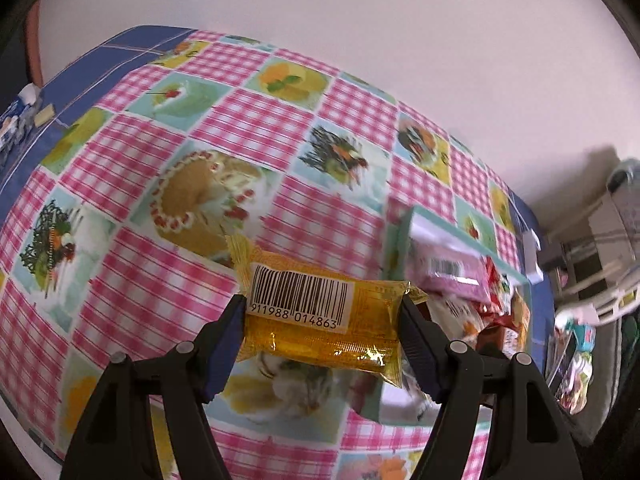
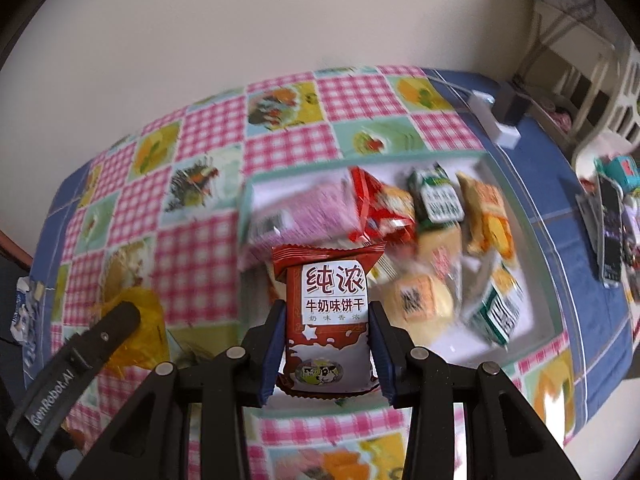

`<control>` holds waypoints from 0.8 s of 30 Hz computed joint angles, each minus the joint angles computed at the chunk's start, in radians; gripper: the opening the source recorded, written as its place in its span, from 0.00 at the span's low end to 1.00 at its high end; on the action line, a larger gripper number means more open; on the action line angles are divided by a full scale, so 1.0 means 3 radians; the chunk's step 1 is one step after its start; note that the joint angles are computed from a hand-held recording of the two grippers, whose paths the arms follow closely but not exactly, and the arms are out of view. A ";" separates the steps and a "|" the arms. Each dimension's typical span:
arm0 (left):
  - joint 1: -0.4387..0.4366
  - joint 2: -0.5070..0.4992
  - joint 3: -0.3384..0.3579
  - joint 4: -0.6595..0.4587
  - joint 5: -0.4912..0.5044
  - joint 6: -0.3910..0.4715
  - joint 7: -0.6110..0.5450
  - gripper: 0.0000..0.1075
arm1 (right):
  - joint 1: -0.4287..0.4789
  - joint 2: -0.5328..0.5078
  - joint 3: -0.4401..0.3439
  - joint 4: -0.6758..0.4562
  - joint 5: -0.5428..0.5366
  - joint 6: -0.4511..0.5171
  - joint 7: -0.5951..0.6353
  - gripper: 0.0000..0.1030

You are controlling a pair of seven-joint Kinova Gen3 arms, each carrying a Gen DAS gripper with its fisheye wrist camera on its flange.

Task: Organize snacks
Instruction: 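Carry orange cake in left tool and biscuit packet in right tool over tray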

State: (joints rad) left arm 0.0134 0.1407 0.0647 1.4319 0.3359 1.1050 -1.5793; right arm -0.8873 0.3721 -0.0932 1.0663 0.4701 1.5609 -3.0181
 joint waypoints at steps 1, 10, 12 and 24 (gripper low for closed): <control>0.0008 -0.0005 0.0013 0.0013 0.0013 -0.0001 -0.0027 0.70 | 0.0004 -0.0026 -0.0002 0.0055 -0.0018 -0.0010 -0.0030 0.41; 0.0115 0.0069 0.0148 0.0018 0.0297 0.0131 -0.0457 0.70 | 0.0213 -0.0271 -0.0042 0.0478 -0.0133 0.0019 -0.0360 0.41; 0.0171 0.0094 0.0177 0.0005 0.0308 0.0157 -0.0503 0.70 | 0.0279 -0.0364 -0.0066 0.0616 -0.0152 -0.0031 -0.0451 0.41; 0.0456 0.0228 0.0249 -0.0025 0.0160 0.0069 -0.0434 0.70 | 0.0581 -0.0532 -0.0195 0.0955 -0.0295 -0.0168 -0.0626 0.41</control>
State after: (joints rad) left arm 0.1503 0.2092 0.1394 1.4243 0.3839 1.1256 -1.7094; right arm -0.7131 0.2124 -0.1516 1.3527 0.3817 1.5104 -3.2058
